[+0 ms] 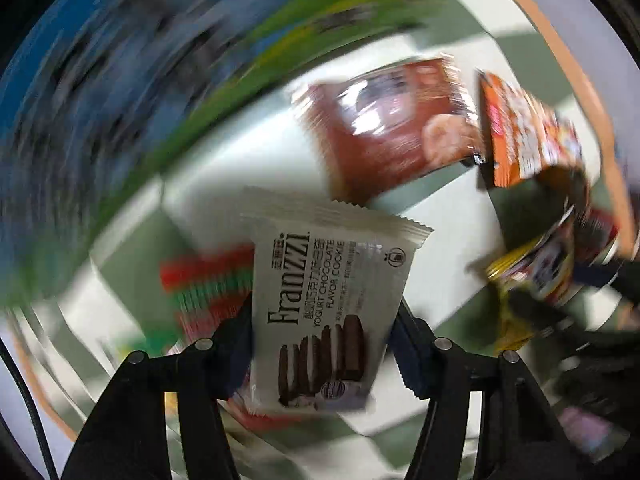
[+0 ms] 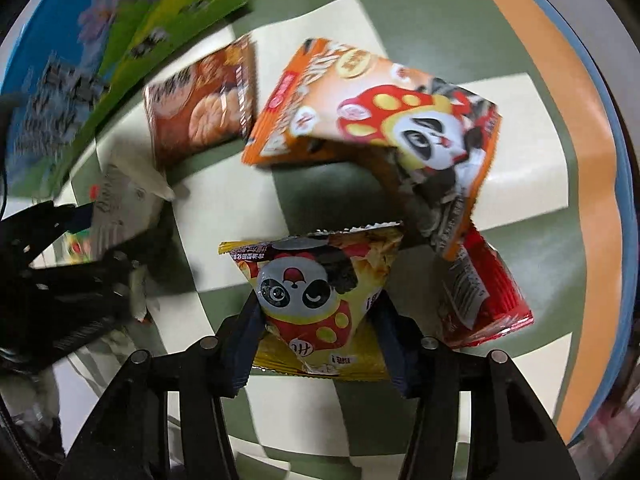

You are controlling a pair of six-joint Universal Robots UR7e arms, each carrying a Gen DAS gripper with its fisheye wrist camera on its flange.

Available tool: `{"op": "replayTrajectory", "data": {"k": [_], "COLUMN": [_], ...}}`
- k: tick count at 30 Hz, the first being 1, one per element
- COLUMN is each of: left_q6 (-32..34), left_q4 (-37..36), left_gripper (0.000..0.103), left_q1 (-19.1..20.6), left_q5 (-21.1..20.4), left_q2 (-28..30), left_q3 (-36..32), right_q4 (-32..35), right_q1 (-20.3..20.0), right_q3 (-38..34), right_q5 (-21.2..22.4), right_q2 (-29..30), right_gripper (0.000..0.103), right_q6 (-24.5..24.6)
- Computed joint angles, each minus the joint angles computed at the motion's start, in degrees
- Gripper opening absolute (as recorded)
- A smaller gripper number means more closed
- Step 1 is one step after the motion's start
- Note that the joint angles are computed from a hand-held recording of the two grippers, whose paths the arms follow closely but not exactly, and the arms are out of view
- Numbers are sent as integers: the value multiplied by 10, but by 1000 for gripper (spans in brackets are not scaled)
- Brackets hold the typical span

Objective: Organize snacks
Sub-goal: 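Grasp the Franzzi cookie pack with left tool while right tool grasps panda yellow bag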

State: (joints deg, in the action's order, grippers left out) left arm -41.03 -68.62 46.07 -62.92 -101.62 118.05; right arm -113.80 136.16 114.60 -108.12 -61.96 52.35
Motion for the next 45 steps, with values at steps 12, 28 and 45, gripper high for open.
{"op": "replayTrajectory", "data": {"k": [12,28,45], "left_q6": [-180,-196,-238], "left_q4": [-33,2,34], "left_gripper": [58,58,54], "left_q1": [61,17,-36], "left_q5": [-130,-106,-65], "left_q2": [-194,-199,-183], "left_q3": [114,129,86], "right_q4": [13,28,-17], "right_q1": [2,60,73], "right_q3": [4,8,9], "right_q5": [56,39,6], "right_q2": [22,9,36], "right_gripper": [75,90,52], "right_q6": [-76,23,51]}}
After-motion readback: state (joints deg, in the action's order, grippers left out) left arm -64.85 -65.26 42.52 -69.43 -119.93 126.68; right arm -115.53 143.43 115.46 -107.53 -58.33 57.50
